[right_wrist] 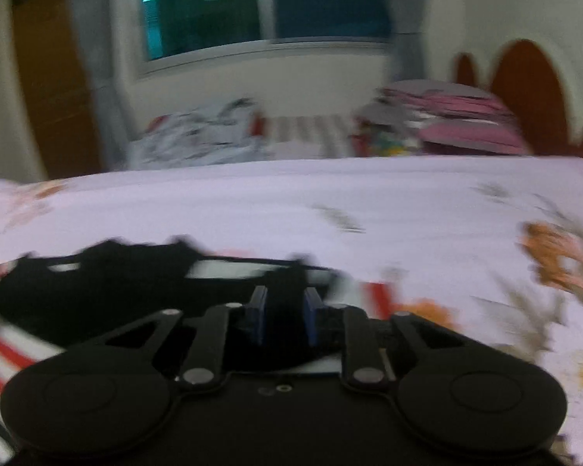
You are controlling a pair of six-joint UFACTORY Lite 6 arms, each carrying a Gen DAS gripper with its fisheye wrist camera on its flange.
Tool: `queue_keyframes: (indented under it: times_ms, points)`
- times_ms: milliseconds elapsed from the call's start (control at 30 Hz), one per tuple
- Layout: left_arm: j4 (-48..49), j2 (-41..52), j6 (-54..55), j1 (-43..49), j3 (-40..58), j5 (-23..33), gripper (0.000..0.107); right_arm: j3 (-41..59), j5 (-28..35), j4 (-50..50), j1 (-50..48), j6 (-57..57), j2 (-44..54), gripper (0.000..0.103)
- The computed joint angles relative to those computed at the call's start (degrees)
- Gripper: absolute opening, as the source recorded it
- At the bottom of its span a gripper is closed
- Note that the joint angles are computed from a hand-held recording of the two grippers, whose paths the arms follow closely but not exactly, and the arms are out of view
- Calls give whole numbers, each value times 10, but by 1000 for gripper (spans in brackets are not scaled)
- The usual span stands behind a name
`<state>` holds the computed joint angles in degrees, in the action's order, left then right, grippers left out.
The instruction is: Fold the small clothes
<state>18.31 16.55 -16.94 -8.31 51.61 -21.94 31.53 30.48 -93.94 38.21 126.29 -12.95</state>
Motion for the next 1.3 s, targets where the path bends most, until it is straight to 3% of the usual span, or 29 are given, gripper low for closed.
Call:
queue_keyframes:
  times_ms: [100, 167, 233, 400, 433, 467, 567, 600, 633, 667, 700, 767, 800, 1033, 1100, 1233, 1300]
  points:
    - [21, 39, -8, -71, 37, 28, 42, 74, -23, -41, 27, 41, 99, 29]
    - [129, 72, -111, -96, 75, 62, 42, 108, -57, -46, 33, 26, 141, 27]
    - [180, 75, -161, -98, 73, 54, 42, 120, -87, -30, 30, -20, 158, 21]
    - [64, 70, -10, -13, 53, 65, 42, 26, 27, 99, 2, -109, 69, 20]
    - [81, 70, -24, 10, 42, 39, 42, -8, 26, 106, -22, -117, 30, 5]
    - [83, 70, -19, 23, 40, 37, 41, -25, 29, 119, -28, -136, 8, 5]
    - [0, 61, 67, 9, 60, 88, 42, -14, 51, 171, -14, -189, -6, 7]
    - [-16, 45, 60, 1, 51, 93, 42, -6, 91, 181, 22, -172, -10, 13]
    - [-8, 24, 38, 0, 34, 85, 42, -5, 137, 185, 65, -149, -19, 40]
    - [0, -5, 20, -6, 7, 75, 43, -9, 159, 175, 98, -120, -24, 54]
    - [14, -30, 3, -18, -21, 66, 44, -6, 156, 174, 129, -108, -32, 51]
    - [5, -65, 12, -56, -69, 50, 51, 18, 124, 176, 171, -105, -9, 33]
    - [-26, -73, 41, -81, -88, 45, 51, 29, 111, 173, 184, -103, 10, 30]
    - [-176, -95, 154, -157, -146, 35, 53, 68, 94, 216, 252, -111, 72, 35]
    - [-151, -115, 139, -132, -163, 39, 54, 39, 117, 238, 263, -127, 41, 34]
    - [-94, -150, 121, -24, -206, 35, 54, -75, 224, 336, 274, -168, -111, 34]
    - [13, -153, 42, 47, -227, 5, 55, -147, 247, 375, 267, -188, -216, 29]
